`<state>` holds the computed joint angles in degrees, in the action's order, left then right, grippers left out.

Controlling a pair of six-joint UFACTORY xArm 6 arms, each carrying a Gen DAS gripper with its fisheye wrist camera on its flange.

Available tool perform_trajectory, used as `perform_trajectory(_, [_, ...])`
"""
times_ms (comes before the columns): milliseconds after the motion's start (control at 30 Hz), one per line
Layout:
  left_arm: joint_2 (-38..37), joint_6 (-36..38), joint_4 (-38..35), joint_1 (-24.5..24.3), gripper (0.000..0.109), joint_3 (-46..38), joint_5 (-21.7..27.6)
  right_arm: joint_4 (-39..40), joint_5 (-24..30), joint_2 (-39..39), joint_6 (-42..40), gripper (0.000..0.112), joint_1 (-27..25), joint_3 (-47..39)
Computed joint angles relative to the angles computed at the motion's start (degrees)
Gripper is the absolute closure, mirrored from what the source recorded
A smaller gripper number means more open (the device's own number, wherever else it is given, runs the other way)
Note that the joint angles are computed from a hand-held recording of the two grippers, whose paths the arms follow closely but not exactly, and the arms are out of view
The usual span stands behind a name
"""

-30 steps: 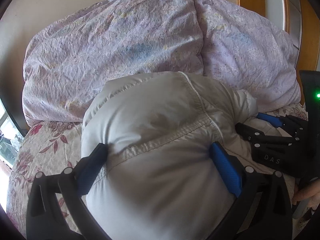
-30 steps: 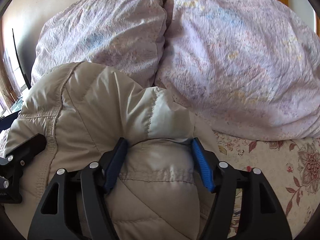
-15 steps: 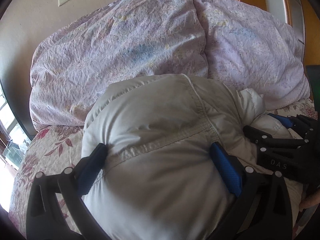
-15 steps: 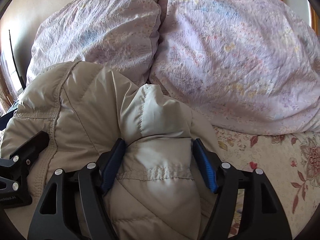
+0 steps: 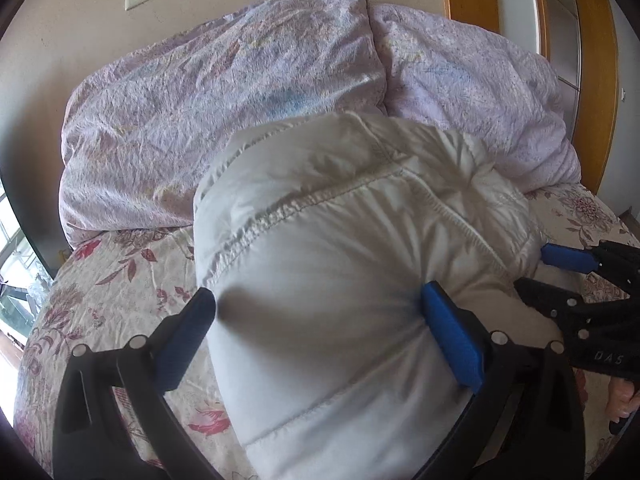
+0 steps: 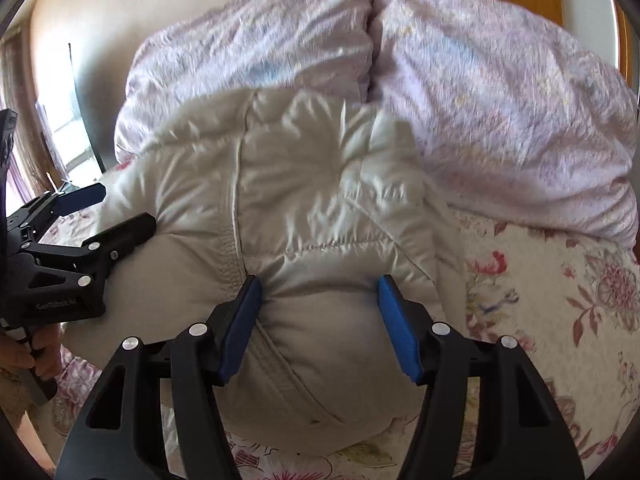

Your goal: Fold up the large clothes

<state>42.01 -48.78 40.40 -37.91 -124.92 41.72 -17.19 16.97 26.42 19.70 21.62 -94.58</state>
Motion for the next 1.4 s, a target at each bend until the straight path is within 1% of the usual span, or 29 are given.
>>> perform_trajectory(67, [0.72,-0.76,0.12,0.28,0.007,-0.05,-0.67,-1.43,1.09,1.41,1.62,0.050,0.14,-1.40])
perform_trajectory(233, [4.50,-0.07,1.26,-0.51,0.007,-5.78,3.59,-8.34,2.87,3.85,7.59,0.050,0.32,-3.87])
perform_trajectory(300, [4.77,-0.28,1.44,-0.51,0.007,-6.21,3.81,-10.26,2.85,4.15,9.46,0.050,0.32,-4.13])
perform_trajectory(400, [1.09,-1.46,1.80,-0.68,0.007,-1.66,3.16,-10.82,1.52,1.33,11.62,0.050,0.17,-0.97])
perform_trajectory(467, [-1.65,-3.14,4.83,-1.34,0.007,1.86,3.22,-12.29,-1.13,-1.57,14.33,0.050,-0.32,2.99])
perform_trajectory(533, [-3.44,-4.16,7.24,-1.99,0.007,4.28,3.43,-13.06,-2.39,-3.60,16.26,0.050,-0.91,5.89])
perform_trajectory(600, [-3.79,-3.92,7.35,-2.23,0.007,5.17,3.14,-8.15,-1.49,-3.67,12.90,0.050,-1.07,6.72])
perform_trajectory(633, [-3.59,-3.66,6.25,-1.99,0.007,5.22,2.47,-4.13,-1.30,-3.12,10.09,0.049,-1.04,6.83])
perform_trajectory(667, [-3.50,-3.65,4.29,-1.52,0.007,5.49,1.44,-2.50,-1.16,-2.66,9.18,0.049,-1.04,6.64])
perform_trajectory(733, [-4.38,-3.90,0.81,-0.62,0.007,7.14,-0.43,-5.06,-0.11,-2.19,11.29,0.049,-0.84,5.93])
perform_trajectory(800, [-6.26,-3.85,-1.19,-0.39,0.007,9.45,-1.23,-6.62,-0.04,-3.02,12.74,0.049,-0.71,6.54])
perform_trajectory(867, [-9.04,-5.46,-0.68,-0.48,0.007,13.02,-2.21,-9.38,-0.33,-4.78,15.81,0.049,-0.79,7.91])
perform_trajectory(933, [-11.41,-7.92,1.79,-0.80,0.007,15.93,-2.45,-15.20,-1.51,-6.27,21.09,0.049,-1.00,9.37])
perform_trajectory(967, [-12.38,-9.00,2.85,-0.98,0.007,17.23,-2.62,-15.02,-0.01,-5.97,20.57,0.049,-0.80,8.67])
perform_trajectory(1000, [-13.13,-9.67,3.38,-1.11,0.007,18.25,-2.97,-12.45,1.74,-4.79,18.27,0.049,-0.57,7.35])
perform_trajectory(1033, [-13.81,-10.67,4.01,-1.28,0.007,19.15,-3.20,-7.47,2.03,-3.55,14.52,0.048,-0.58,6.29])
perform_trajectory(1100, [-15.24,-11.92,4.42,-1.71,0.008,20.81,-2.82,-2.98,2.93,-3.96,12.96,0.047,-0.70,6.01])
perform_trajectory(1133, [-16.08,-12.15,4.38,-1.88,0.008,21.85,-2.83,-3.30,3.18,-4.74,14.06,0.045,-0.66,6.51])
perform_trajectory(1167, [-17.18,-12.53,4.53,-2.07,0.008,23.23,-3.05,-5.85,3.17,-5.96,16.90,0.041,-0.61,7.62])
perform_trajectory(1200, [-18.26,-13.08,4.72,-2.28,0.008,24.55,-3.12,-8.79,3.46,-6.91,19.88,0.031,-0.50,8.52])
perform_trajectory(1233, [-19.28,-13.59,4.77,-2.48,0.008,25.78,-3.19,-12.31,4.31,-8.45,23.62,0.024,-0.17,9.87])
perform_trajectory(1267, [-20.04,-14.04,4.73,-2.67,0.008,26.68,-3.20,-14.09,4.53,-9.58,25.69,0.023,0.13,10.98])
perform_trajectory(1333, [-21.80,-14.87,4.45,-3.07,0.008,28.80,-3.31,-18.74,4.74,-12.55,30.79,0.015,0.79,14.13])
perform_trajectory(1400, [-23.38,-15.70,4.75,-3.87,0.008,30.52,-2.43,-24.62,7.48,-15.11,37.01,0.011,1.87,16.00])
